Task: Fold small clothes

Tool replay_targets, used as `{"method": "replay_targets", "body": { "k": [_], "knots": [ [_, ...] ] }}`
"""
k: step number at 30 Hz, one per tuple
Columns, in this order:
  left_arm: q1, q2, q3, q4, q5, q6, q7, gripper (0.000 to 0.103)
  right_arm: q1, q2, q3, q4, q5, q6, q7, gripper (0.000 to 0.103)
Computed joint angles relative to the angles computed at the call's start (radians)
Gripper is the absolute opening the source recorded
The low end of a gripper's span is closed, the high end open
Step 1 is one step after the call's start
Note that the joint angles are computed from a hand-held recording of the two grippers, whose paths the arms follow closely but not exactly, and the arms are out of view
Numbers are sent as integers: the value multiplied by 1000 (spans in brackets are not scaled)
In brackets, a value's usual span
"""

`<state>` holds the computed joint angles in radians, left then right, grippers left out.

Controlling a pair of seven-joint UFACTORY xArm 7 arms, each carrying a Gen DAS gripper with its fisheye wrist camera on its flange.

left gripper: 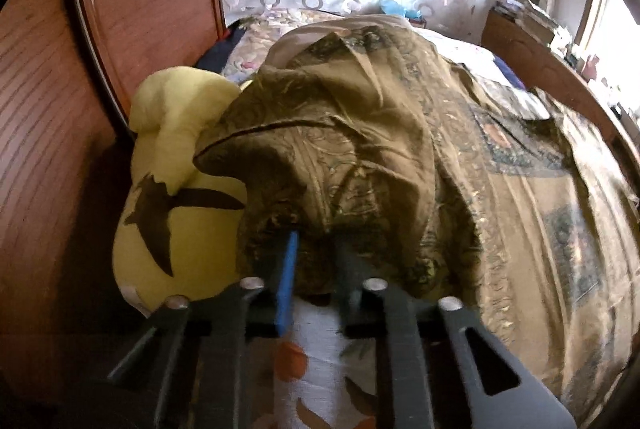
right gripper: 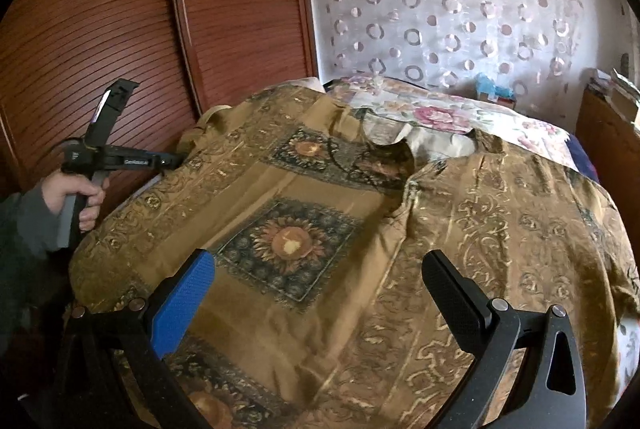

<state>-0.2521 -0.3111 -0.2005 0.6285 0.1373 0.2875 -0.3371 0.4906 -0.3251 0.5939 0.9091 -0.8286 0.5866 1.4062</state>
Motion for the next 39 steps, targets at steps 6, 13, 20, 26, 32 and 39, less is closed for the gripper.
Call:
{"method": "replay_targets", "body": {
  "k": [6, 13, 20, 26, 32, 39],
  "knots": [
    [-18, -25, -7, -13, 10, -8, 26, 0, 1, -7, -10, -16, 2, -5, 15, 103],
    [-59, -64, 20, 13, -44, -5, 84, 1, -17, -37, -4, -37, 26, -24, 25, 103],
    [48, -13, -37, 39, 41, 16, -29, 48, -32, -32, 10, -40, 31, -39, 27, 103],
    [-94, 59, 106, 66, -176, 40, 188, 53, -35, -40, 5, -51, 45, -50, 16, 103],
    [-99, 62, 103, 54, -279, 11, 287, 47, -45, -48, 12, -59, 55, -52, 15, 103],
    [58, -9, -51, 12, 48, -4, 72, 7, -51, -50, 16, -62, 69, -51, 7, 103]
  ]
}}
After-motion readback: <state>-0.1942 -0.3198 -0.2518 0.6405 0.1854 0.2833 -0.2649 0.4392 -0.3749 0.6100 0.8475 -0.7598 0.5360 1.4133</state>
